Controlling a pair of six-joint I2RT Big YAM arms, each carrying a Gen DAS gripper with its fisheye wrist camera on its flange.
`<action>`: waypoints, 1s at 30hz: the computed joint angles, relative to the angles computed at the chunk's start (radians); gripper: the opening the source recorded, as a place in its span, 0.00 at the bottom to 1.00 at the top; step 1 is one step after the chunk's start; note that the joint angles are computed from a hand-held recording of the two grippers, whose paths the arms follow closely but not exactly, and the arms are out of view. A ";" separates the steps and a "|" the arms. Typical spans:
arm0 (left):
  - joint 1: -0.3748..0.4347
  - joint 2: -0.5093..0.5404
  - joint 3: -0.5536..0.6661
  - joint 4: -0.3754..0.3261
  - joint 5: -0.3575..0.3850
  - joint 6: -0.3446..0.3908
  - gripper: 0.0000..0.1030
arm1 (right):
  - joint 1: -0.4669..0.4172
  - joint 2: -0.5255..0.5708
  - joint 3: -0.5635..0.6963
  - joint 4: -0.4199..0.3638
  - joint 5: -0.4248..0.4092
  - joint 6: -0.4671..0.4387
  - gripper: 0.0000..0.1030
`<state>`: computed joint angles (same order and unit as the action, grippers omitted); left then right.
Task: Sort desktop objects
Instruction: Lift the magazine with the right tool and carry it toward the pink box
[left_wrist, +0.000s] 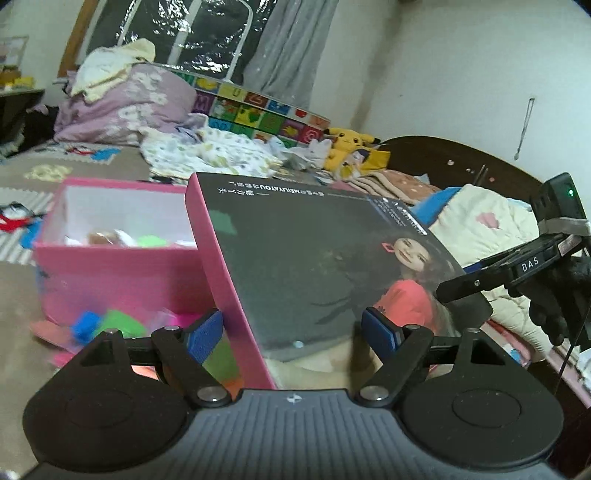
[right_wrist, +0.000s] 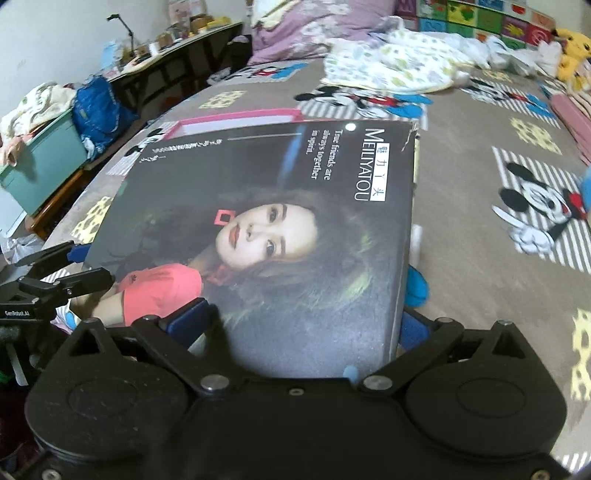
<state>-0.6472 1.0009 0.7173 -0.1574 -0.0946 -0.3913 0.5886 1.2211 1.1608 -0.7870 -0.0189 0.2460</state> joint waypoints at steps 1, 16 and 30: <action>0.013 -0.007 0.008 -0.019 0.004 0.009 0.79 | 0.007 0.013 0.015 0.003 0.002 0.004 1.00; 0.253 -0.023 0.139 -0.227 0.118 0.091 0.79 | 0.095 0.226 0.276 0.017 0.071 0.098 1.00; 0.457 0.124 0.300 -0.307 0.254 0.114 0.79 | 0.111 0.394 0.443 0.072 0.078 0.168 1.00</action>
